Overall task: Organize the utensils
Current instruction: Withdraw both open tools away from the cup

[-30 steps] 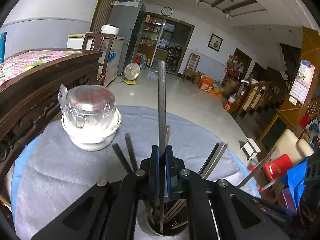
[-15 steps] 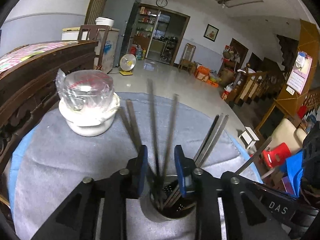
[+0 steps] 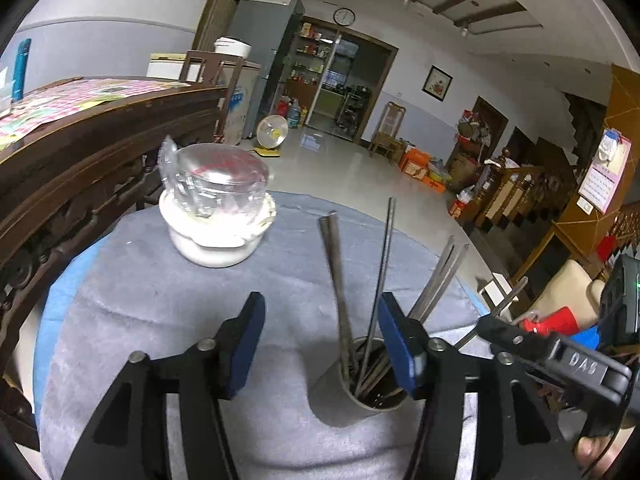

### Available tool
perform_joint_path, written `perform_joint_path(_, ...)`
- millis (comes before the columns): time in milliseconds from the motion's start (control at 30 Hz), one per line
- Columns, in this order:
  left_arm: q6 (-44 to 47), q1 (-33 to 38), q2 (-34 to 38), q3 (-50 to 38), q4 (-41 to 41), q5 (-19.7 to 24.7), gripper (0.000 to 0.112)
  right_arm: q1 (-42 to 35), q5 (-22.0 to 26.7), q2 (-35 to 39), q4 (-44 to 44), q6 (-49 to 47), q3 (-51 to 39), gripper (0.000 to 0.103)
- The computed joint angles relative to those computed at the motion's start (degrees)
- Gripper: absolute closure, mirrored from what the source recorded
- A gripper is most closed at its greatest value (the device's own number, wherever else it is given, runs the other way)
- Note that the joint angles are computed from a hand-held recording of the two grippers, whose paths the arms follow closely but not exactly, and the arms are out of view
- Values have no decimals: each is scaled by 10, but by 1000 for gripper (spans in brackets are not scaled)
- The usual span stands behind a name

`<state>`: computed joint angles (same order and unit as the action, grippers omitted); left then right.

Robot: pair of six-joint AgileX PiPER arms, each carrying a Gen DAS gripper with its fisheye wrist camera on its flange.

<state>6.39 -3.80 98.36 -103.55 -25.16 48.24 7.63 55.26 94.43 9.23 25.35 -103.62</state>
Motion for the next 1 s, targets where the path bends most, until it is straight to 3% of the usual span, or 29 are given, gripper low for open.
perform_joint_path(267,21,3,-64,91,31,-12,42,-1,-51,-91,-3,21,103,27)
perform_joint_path(333,30,-2,-87,127,47,-27,36,12,-44,-113,-23,30,127,27)
perform_joint_path(433,42,-8,-120,175,69,-40,35,33,-42,-145,-51,44,168,27)
perform_joint_path(600,20,-26,-146,212,113,-16,35,76,-53,-200,-84,88,252,27)
perform_joint_path(867,-5,-44,-204,292,174,-18,35,246,-2,-258,-288,256,331,27)
perform_joint_path(1000,-17,-52,-221,311,197,2,34,335,34,-281,-397,362,357,27)
